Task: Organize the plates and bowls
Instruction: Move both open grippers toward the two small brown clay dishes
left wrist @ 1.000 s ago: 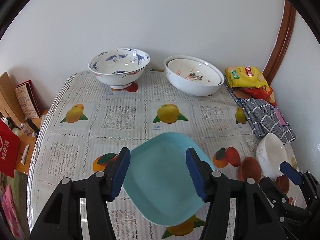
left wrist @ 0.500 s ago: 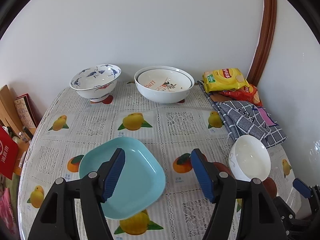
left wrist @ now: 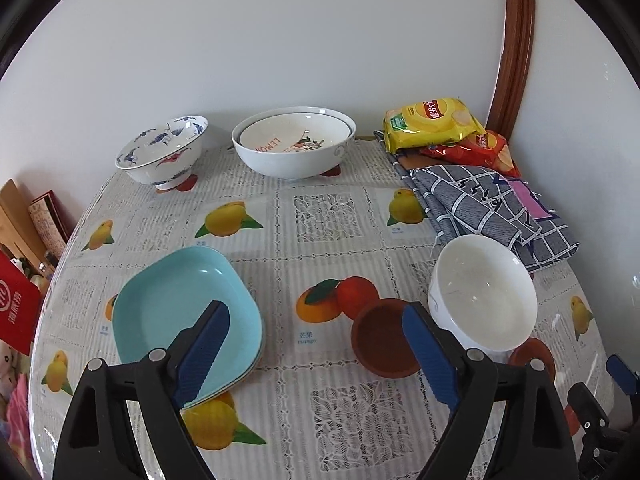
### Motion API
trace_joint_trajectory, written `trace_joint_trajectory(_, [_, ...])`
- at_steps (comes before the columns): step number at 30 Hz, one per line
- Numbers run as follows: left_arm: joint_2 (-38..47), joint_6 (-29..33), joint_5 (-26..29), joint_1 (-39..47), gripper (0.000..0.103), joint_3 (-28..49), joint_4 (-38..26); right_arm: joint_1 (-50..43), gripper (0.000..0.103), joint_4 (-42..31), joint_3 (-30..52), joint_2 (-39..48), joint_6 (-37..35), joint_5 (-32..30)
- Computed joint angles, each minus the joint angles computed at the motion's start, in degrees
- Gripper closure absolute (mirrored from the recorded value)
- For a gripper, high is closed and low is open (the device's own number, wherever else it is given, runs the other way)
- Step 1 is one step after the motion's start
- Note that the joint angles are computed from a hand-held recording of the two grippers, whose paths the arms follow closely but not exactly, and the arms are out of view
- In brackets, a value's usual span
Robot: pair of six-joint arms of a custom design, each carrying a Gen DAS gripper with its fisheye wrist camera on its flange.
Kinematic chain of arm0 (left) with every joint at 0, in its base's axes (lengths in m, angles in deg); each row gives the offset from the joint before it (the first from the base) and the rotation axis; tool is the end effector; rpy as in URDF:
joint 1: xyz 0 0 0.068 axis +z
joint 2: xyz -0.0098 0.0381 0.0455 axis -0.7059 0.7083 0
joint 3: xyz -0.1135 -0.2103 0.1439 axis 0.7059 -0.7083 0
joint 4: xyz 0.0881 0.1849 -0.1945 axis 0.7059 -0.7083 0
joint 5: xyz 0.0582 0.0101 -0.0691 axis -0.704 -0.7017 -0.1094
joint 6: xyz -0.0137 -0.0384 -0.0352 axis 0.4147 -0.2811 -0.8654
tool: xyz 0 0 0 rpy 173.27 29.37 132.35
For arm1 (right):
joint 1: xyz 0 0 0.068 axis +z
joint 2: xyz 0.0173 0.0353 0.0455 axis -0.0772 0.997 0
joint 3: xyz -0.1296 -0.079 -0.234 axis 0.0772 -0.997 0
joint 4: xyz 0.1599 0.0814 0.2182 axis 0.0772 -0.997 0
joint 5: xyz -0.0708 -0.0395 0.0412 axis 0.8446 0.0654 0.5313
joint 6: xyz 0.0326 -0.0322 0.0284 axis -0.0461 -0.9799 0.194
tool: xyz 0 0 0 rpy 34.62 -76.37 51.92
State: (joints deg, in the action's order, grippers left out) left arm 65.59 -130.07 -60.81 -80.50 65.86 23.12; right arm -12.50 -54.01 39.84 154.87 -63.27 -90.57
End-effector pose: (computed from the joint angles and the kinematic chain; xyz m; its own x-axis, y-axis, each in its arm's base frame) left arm 0.2563 -0.1608 0.0971 -0.7223 -0.1711 -0.6701 -0.2456 0.9692 0.0172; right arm 0.2436 -0.0260 0.0610 -0.6962 -0.1370 -0.7046 -0.1981 0.9802 0.0052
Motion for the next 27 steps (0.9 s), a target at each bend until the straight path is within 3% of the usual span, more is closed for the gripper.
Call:
trace_joint_trajectory(3, [3.2,0.8,0.6,-0.6,0.015,2.0,0.7,-1.8,0.019,-0.6,2.2,3.8,-2.9,-0.8])
trace_joint_trajectory(8, [7.9,0.9,8.5,1.3,0.015,5.1,1.2,-4.8,0.020,-1.0,5.7,9.4,-3.6,-2.5])
trace_joint_trajectory(16, [13.3,0.7,7.6,1.1,0.015,9.1,-0.1,-7.2,0.020,-2.4,11.7,16.0,-2.1,-4.9])
trace_joint_trajectory(22, [14.1,-0.8,11.8,2.5,0.015,8.2,2.1,-7.5,0.020,-3.1,12.9,16.9,-2.2,-5.1])
trace_joint_trajectory(27, [13.7,-1.6,11.7,2.3,0.015,6.7,3.5,-7.7,0.020,-4.3,13.9,17.4,-1.9,-5.5])
